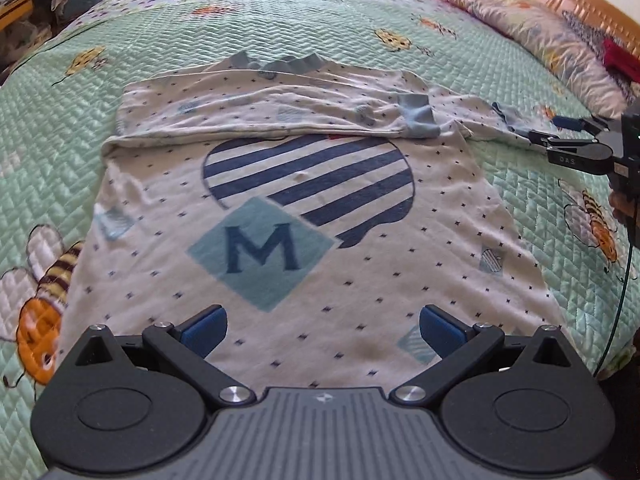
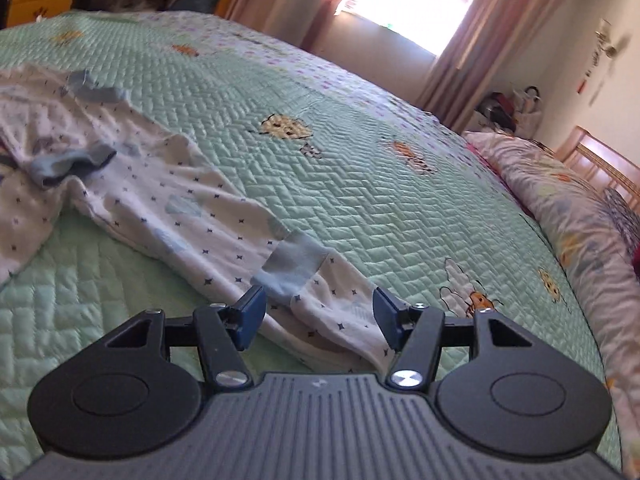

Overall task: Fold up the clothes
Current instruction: 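Lift the blue cuff with the right gripper and carry it over the sleepsuit body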

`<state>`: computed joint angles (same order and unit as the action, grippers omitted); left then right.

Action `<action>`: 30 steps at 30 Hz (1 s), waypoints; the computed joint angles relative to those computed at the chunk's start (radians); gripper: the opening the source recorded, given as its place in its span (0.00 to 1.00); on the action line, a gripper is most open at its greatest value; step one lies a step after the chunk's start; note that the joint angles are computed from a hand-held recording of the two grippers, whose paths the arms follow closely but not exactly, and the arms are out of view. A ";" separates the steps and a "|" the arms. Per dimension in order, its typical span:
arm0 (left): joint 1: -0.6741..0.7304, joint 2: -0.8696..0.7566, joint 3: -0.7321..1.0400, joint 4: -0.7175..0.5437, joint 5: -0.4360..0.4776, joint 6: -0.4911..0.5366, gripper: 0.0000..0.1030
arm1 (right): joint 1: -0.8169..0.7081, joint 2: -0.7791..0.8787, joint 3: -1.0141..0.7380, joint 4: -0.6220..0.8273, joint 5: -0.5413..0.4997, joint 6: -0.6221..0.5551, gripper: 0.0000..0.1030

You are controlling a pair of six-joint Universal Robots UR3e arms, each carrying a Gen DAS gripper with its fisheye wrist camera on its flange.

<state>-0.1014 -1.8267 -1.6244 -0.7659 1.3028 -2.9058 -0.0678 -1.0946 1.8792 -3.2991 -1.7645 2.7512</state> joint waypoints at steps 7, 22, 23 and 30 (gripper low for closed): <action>-0.063 -0.069 0.085 -0.056 0.062 -0.028 0.99 | -0.036 0.027 -0.010 -0.004 0.028 -0.161 0.59; 0.017 -0.023 0.010 -0.035 -0.007 -0.028 0.99 | -0.429 -0.066 0.266 -0.346 0.656 0.861 0.09; 0.032 -0.012 -0.005 -0.029 -0.024 -0.025 0.99 | -0.461 -0.041 0.295 -0.452 0.701 0.995 0.09; 0.158 0.060 -0.123 0.008 -0.150 0.014 0.99 | -0.318 0.028 0.071 -0.591 0.725 1.440 0.09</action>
